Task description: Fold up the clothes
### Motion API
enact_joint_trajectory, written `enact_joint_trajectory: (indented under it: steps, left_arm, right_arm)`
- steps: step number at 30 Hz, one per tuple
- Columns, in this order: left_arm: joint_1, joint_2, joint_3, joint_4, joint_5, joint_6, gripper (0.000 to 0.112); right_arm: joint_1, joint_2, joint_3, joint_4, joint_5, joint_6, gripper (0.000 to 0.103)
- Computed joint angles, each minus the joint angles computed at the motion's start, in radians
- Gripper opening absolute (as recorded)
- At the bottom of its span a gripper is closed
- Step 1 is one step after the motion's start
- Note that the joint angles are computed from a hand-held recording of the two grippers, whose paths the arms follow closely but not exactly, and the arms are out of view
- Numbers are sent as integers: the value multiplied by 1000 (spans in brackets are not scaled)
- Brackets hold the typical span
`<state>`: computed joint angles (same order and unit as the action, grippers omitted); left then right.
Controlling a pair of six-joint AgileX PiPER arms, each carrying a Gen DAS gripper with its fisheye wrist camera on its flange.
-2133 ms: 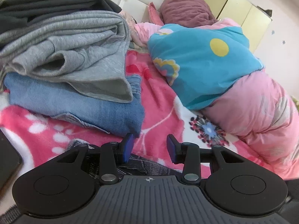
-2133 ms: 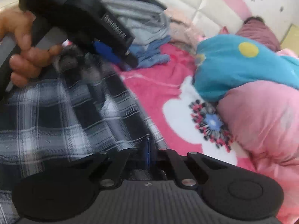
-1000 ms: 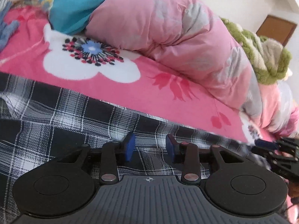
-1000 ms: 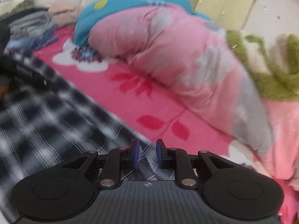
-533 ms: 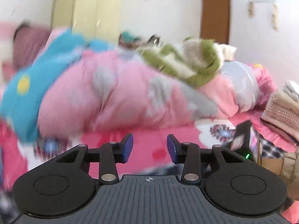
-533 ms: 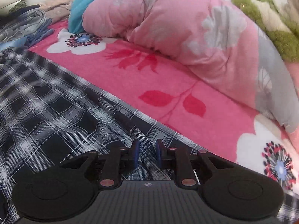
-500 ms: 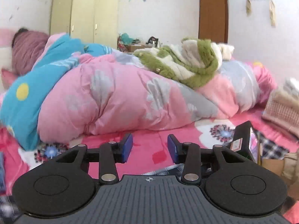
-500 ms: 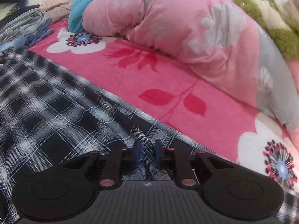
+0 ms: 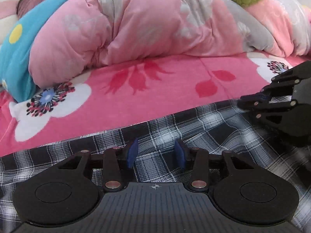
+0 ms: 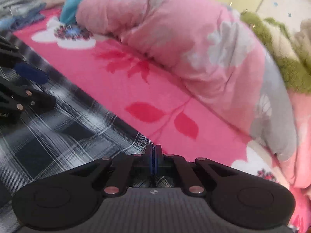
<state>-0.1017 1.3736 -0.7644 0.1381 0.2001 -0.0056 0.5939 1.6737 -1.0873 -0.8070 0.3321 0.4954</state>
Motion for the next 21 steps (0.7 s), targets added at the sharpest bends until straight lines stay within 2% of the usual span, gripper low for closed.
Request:
enact_joint_trajectory:
  steps: [2,4,5,6,8,9,10,11,15,18,21]
  left_arm:
    - [-12,-10,-14,57,34,-74,41]
    - [-11,-23,-27,39,60,-83,41]
    - [-13,-43,-27,43,69,-96,41]
    - [-19,-63,-28,62,84,-123,41]
    - [-33,-110,-32,84,120,-160,42]
    - [-41,-137,-37,81,144,-165,42]
    - [-50,-163,-44,80,169,-171,42]
    - [-65,-191,-52,94,196,-188,42]
    - [-182,-306,-94,244,331,-340,42]
    - [-310,-380,-131,377,449,-467,44]
    - [-502,-428,-181,543,613,-620,48]
  right_arm:
    - [16,0,16,-122,7,143,6]
    - [15,-52,36,-134,19,205,30]
    - [11,-90,53,-133,17,235,35]
    - [3,-136,77,-134,8,265,42]
    - [-13,-261,139,-98,-3,295,47]
    - [-17,-328,170,-91,1,323,53]
    - [-6,-399,205,-111,20,384,61]
    - [10,-473,238,-118,49,433,63]
    - [138,-723,336,-174,227,616,67]
    - [324,-877,387,-244,436,787,75]
    - [523,-1004,428,-283,626,953,76]
